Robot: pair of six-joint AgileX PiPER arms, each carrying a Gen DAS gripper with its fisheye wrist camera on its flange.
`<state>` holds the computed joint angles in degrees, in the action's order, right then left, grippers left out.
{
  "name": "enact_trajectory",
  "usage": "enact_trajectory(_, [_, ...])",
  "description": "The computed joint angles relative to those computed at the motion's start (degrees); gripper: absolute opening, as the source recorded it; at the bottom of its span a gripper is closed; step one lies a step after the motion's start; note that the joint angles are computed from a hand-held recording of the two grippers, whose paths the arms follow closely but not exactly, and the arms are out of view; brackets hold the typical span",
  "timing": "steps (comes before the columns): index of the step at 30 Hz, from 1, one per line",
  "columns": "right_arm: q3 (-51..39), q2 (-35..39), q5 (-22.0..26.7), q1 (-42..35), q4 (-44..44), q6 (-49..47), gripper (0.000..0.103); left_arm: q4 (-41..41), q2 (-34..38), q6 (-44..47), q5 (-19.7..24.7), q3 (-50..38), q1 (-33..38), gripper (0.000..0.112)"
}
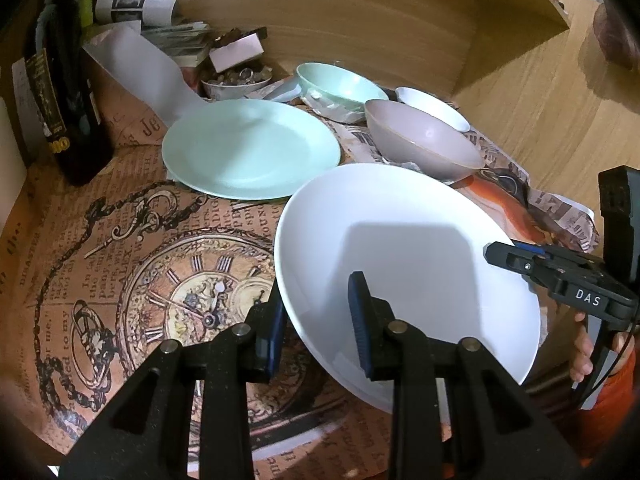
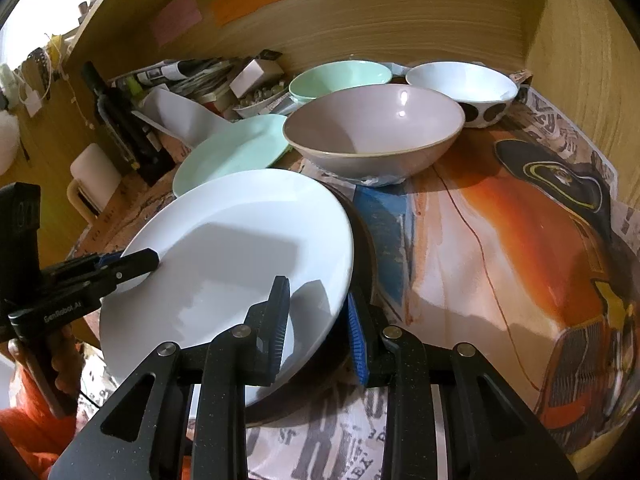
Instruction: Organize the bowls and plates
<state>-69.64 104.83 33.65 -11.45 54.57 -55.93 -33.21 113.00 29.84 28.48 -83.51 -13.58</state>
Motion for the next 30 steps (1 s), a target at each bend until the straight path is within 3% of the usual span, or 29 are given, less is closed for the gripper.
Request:
enact_trajectory(15, [-0.45,-0.32,-1.05,0.61,-3.28,0.85,0.025,-3.85,2.04,3.58,1.75,-1.87,0.85,0.032])
enact_trajectory(30, [0.44,-1.87,-3.71,2.13,-8.59,4.40,0.025,2.49,3.99,-1.03,4.08,-5.85,-0.14,0.036])
